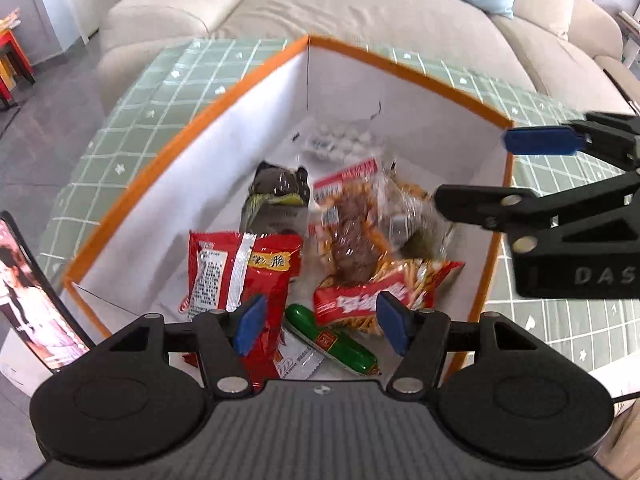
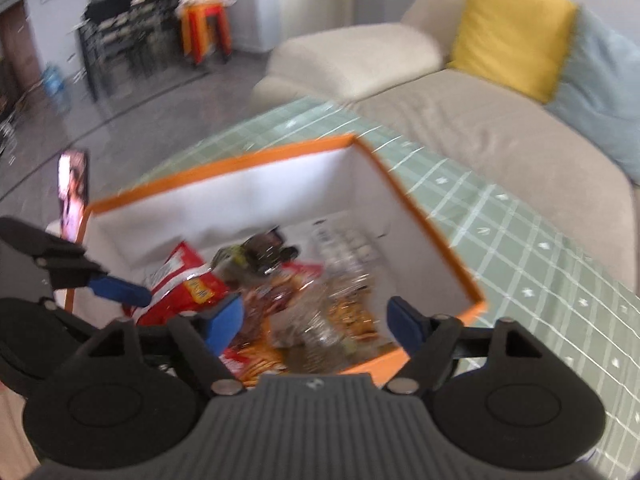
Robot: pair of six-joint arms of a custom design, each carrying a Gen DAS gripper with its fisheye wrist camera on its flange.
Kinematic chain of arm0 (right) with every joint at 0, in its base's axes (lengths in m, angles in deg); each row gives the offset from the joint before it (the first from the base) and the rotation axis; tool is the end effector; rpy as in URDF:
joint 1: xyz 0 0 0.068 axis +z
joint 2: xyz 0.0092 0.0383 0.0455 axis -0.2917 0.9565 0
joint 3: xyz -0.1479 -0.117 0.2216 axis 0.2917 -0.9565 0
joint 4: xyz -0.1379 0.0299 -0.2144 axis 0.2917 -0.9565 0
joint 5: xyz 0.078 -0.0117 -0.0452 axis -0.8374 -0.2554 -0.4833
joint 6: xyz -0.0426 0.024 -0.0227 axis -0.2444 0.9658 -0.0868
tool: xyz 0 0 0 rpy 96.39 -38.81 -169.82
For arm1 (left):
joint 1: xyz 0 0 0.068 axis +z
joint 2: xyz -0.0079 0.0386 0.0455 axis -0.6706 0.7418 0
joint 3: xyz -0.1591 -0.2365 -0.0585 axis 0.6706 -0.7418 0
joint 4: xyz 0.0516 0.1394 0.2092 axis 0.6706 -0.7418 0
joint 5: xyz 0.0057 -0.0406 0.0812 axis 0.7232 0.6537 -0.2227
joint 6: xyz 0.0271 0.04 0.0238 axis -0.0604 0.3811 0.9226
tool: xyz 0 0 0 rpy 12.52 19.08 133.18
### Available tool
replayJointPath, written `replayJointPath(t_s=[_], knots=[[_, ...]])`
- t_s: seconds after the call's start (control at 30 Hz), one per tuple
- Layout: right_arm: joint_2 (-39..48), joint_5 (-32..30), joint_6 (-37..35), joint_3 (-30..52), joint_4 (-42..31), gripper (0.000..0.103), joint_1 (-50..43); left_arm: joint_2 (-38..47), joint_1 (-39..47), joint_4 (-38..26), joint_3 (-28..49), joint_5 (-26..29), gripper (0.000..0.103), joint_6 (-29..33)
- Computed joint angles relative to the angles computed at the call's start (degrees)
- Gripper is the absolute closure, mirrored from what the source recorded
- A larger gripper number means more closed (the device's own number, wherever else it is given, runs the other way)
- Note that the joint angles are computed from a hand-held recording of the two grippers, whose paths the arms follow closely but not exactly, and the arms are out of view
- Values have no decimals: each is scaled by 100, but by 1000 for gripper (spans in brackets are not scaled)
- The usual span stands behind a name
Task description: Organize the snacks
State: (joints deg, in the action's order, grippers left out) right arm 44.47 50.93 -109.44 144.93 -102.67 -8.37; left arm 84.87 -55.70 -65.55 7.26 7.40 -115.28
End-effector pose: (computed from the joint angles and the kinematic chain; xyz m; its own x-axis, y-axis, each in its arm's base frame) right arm 0.3230 0.0686 0.2198 -0.4180 -0.6220 -0.6621 -0.8614 0.5030 0.0713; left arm 0.2096 -0.0433 0.2005 -0.8531 -0.2745 -0.4438 -0.2900 0.9564 -0.0342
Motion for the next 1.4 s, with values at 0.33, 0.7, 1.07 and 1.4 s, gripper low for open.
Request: replayJointPath(t_s=[0.33,0.7,1.07,1.4], knots=[[-1205,-1085,781,-476,280,13,-1404,-992,-1430,43,178,-2420,27,-1122],[-2340,-2744,-298,-791,-666,4,-3635,-685,-3783,-671,776,-4767,15,-1968],[-2012,-3009,-2964,-639,-2814,4,-5572,88,-5077,-1701,891,-4597,15,-3958],[-1778,-2375,-2726,-1183,-2028,4,-5635,552,-4944,-1434,670,-3833,15,-3988]])
